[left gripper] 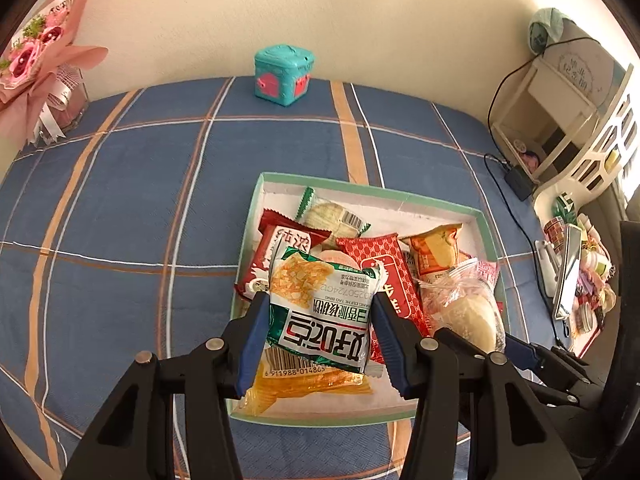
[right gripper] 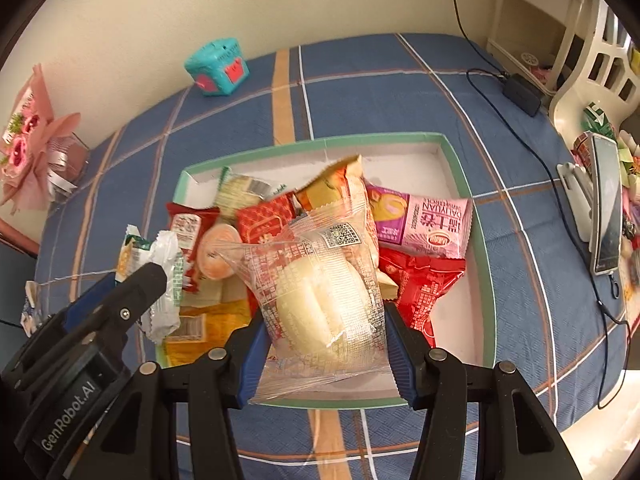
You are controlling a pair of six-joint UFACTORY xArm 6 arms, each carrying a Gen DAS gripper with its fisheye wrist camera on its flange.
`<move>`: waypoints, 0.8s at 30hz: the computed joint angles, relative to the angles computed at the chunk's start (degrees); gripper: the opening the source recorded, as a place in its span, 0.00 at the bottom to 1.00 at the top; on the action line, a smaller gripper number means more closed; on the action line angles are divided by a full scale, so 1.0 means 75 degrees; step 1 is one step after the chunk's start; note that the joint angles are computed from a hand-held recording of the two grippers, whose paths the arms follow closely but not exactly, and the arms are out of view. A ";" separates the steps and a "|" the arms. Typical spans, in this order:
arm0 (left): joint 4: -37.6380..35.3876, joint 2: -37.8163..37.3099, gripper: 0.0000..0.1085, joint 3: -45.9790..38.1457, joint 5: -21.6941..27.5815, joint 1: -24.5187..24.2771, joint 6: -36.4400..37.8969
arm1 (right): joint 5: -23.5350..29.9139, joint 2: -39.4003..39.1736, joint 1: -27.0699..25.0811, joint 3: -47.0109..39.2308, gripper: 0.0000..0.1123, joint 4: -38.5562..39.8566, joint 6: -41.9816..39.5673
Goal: Organize snacks
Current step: 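Carry the green-white pack and the bun over the white tray with both tools, then open both tools to drop the green-white pack and bun into the tray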
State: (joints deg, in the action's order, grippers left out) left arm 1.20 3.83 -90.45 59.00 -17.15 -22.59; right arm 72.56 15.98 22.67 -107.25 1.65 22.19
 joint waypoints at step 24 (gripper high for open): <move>-0.0634 0.0341 0.51 -0.0256 0.0128 0.0077 0.0204 | 0.0339 0.0323 0.0018 -0.0257 0.51 -0.0163 0.0007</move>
State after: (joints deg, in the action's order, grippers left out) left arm -3.56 6.39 -92.36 59.96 -16.57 -21.06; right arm 75.10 18.40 22.80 -109.18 0.43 22.24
